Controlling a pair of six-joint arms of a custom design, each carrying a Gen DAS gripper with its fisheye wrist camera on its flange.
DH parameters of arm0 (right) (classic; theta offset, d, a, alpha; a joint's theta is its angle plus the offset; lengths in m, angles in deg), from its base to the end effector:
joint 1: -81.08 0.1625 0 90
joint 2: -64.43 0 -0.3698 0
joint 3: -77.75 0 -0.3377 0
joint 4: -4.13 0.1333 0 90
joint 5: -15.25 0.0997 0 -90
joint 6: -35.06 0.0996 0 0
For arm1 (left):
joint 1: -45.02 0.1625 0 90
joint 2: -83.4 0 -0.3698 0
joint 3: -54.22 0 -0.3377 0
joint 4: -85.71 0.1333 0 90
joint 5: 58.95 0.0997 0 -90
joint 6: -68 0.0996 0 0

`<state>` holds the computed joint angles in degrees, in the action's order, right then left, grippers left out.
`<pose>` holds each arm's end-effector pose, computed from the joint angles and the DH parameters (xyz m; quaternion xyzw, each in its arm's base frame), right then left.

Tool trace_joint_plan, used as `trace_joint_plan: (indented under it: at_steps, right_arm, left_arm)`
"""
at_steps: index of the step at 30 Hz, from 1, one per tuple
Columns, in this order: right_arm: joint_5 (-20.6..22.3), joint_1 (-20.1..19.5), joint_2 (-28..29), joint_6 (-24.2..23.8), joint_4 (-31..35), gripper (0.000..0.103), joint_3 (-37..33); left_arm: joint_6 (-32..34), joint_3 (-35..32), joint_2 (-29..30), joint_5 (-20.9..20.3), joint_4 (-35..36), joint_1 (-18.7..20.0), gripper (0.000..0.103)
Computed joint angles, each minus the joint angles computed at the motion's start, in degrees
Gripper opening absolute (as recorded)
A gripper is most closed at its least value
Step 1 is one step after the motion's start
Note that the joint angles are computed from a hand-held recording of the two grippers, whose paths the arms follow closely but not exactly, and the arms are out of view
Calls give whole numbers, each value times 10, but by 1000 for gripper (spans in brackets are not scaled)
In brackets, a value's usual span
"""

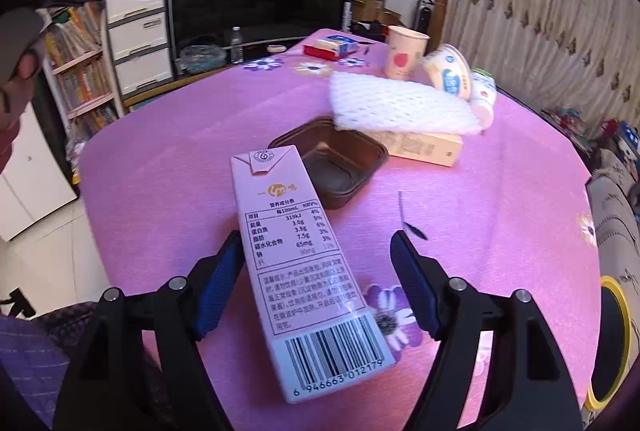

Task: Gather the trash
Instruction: 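Move the right tool to the pink-and-white milk carton and grasp it, then carry the milk carton over the bin and open the right tool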

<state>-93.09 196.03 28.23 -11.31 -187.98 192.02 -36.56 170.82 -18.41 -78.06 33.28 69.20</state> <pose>0.3024 -0.4083 0.0048 0.5359 -0.8039 0.1730 0.1914 -0.1677 -0.3246 0.3394 -0.0011 0.7746 -0.4885 0.4018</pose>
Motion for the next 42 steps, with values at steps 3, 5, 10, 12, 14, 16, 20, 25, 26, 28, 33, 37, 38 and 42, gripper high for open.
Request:
trace_joint_plan:
  at_steps: [3,5,10,12,14,16,20,25,26,28,33,37,38,42]
  right_arm:
    - [-18,-6,9,28,-2,70,-19]
    - [-29,-12,14,48,0,70,-30]
    - [-55,-24,12,87,-6,69,-43]
    - [-49,-34,-1,103,7,69,-40]
    - [-26,-47,-21,113,19,69,-24]
    - [-3,-58,-40,112,22,69,-6]
    - [27,-73,-65,94,-1,69,35]
    - [61,-84,-76,89,-41,50,73]
    - [65,-84,-77,87,-47,43,77]
    - [73,-87,-82,84,-59,40,89]
    - [100,-88,-111,79,-74,39,113]
    - [106,-88,-135,85,-90,39,119]
    - [104,-89,-143,89,-94,39,119]
    - [77,-106,-168,106,-110,39,102]
  left_arm:
    - [15,6,0,-1,-20,3,94]
    - [23,9,1,-1,-29,4,94]
    - [39,12,1,-1,-48,7,94]
    - [48,15,2,-1,-59,8,94]
    - [60,19,2,-1,-75,11,94]
    - [70,22,4,-1,-88,13,94]
    - [89,27,3,-1,-109,14,94]
    - [114,33,7,-2,-140,17,94]
    - [115,32,8,-2,-141,17,94]
    - [116,31,9,-1,-140,17,94]
    - [124,32,11,-2,-149,15,94]
    - [156,40,16,-4,-187,19,94]
    - [167,43,17,-5,-201,20,94]
    - [216,55,26,-7,-262,25,94]
